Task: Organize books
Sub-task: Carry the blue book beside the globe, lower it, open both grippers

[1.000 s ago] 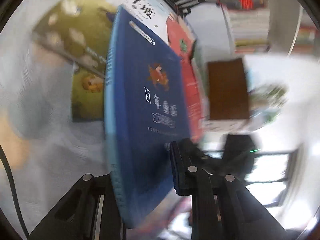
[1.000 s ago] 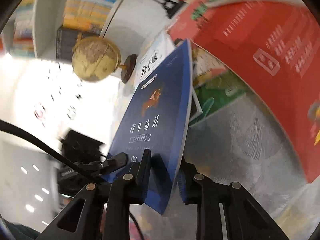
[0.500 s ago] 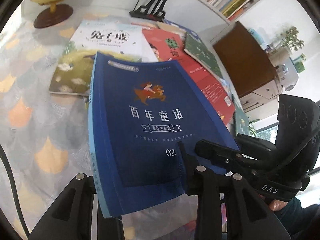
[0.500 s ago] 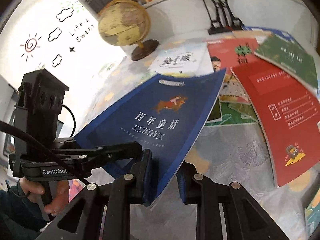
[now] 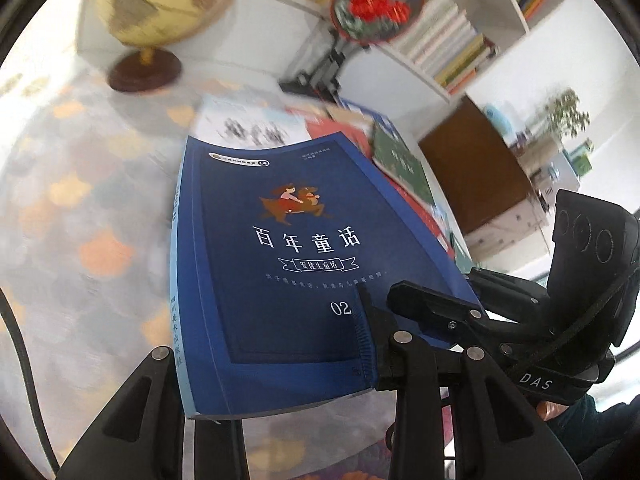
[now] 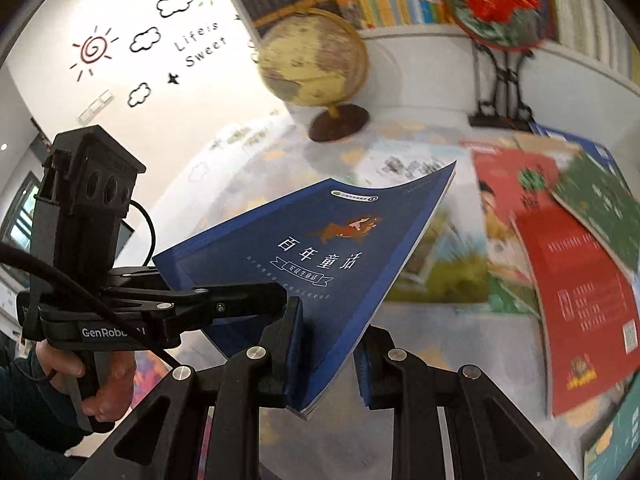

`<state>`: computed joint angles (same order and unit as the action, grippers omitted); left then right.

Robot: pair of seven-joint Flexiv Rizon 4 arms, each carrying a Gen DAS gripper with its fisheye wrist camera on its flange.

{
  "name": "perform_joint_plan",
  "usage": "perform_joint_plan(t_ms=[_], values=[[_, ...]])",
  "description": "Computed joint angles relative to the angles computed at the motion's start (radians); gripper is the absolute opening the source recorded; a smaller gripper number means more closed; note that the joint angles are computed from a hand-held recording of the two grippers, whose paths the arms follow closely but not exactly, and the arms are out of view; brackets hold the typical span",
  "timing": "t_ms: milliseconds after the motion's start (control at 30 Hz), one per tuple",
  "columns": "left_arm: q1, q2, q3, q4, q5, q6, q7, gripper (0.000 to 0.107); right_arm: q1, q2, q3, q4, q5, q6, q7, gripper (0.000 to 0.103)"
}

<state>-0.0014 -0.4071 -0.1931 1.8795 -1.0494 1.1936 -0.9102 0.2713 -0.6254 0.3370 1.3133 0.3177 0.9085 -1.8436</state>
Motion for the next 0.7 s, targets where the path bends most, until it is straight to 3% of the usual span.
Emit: perform_joint_plan(t_ms=[300,567,700], values=[[0.071,0.054,0.058,0.031,-0.078,0.085,0.089,0.031,0.136,-0.154,0.026,-0.283,-0.04,-0.044,-0.008,0.025],[0.168,-0.008,0.067,-0.004,-0.137,0.106,0.157,0.032,0.288,-0.409,0.001,-0.704,-0.091,-0.225,0.06,0.025],[0.207,-0.051,0.062,-0.024,-0.156,0.095,0.19,0.032,0.352,-0.51,-0.053,-0.874,-0.089,-0.307,0.096,0.025]])
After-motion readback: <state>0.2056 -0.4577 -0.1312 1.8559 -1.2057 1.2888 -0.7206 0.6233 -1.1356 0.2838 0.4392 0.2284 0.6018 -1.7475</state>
